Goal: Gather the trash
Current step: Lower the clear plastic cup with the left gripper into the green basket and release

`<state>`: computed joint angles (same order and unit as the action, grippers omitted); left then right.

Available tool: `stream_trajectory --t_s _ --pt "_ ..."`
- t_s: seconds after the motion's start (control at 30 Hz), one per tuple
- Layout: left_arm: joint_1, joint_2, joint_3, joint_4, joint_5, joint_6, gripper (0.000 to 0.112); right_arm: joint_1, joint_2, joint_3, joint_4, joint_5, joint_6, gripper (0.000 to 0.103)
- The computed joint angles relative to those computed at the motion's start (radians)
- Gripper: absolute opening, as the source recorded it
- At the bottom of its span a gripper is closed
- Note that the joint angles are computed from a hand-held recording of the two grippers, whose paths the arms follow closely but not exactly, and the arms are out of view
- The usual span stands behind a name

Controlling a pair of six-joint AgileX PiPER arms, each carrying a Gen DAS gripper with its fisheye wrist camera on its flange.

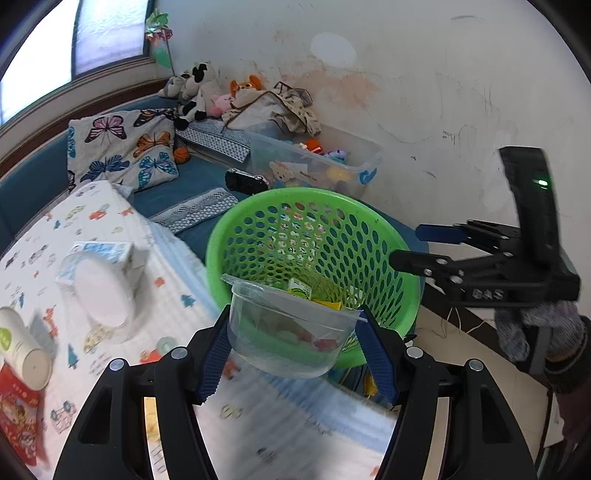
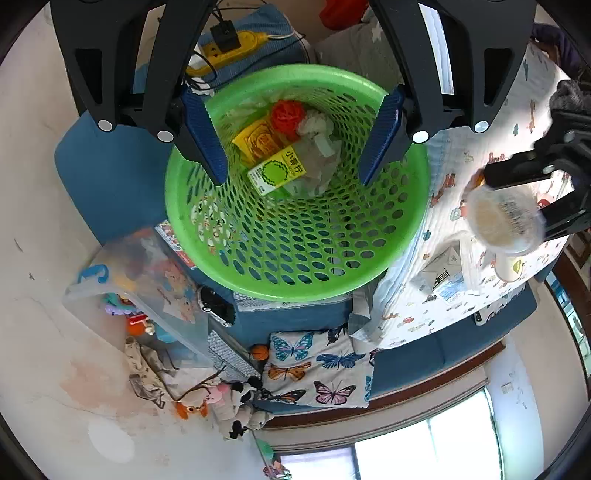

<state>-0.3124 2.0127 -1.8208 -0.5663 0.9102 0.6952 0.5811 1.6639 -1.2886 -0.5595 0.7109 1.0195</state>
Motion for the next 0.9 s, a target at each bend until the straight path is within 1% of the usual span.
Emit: stream_trajectory --t_s 0.23,0.53,0.6,0.63,0.77,0.9 --pt "-0.057 0.076 -0.102 0.062 0.023 -0.080 0.063 0.001 -0.050 0.067 -0.027 -0.009 0.046 0.074" --pt "-0.083 0.156 -0.216 0.100 0.060 -0.163 0.063 -0.009 -0.092 0.139 -0.041 -0.039 0.093 0.074" --pt "-0.087 0.167 -0.229 0.106 0.067 -0.179 0.065 -0.011 -0.099 0.153 -0.039 -0.046 0.099 0.074" --pt "-0.087 0.167 -0.229 0.103 0.066 -0.179 0.068 -0.011 -0.102 0.159 -0.037 -0.048 0.100 0.074" --pt "-0.082 0.163 -0.217 0.085 0.060 -0.170 0.073 -0.009 -0.111 0.171 -0.036 -0.049 0.104 0.074" --pt "-0.078 0.135 -0.175 0.077 0.030 -0.157 0.074 -0.004 -0.110 0.167 -0.030 -0.053 0.100 0.074"
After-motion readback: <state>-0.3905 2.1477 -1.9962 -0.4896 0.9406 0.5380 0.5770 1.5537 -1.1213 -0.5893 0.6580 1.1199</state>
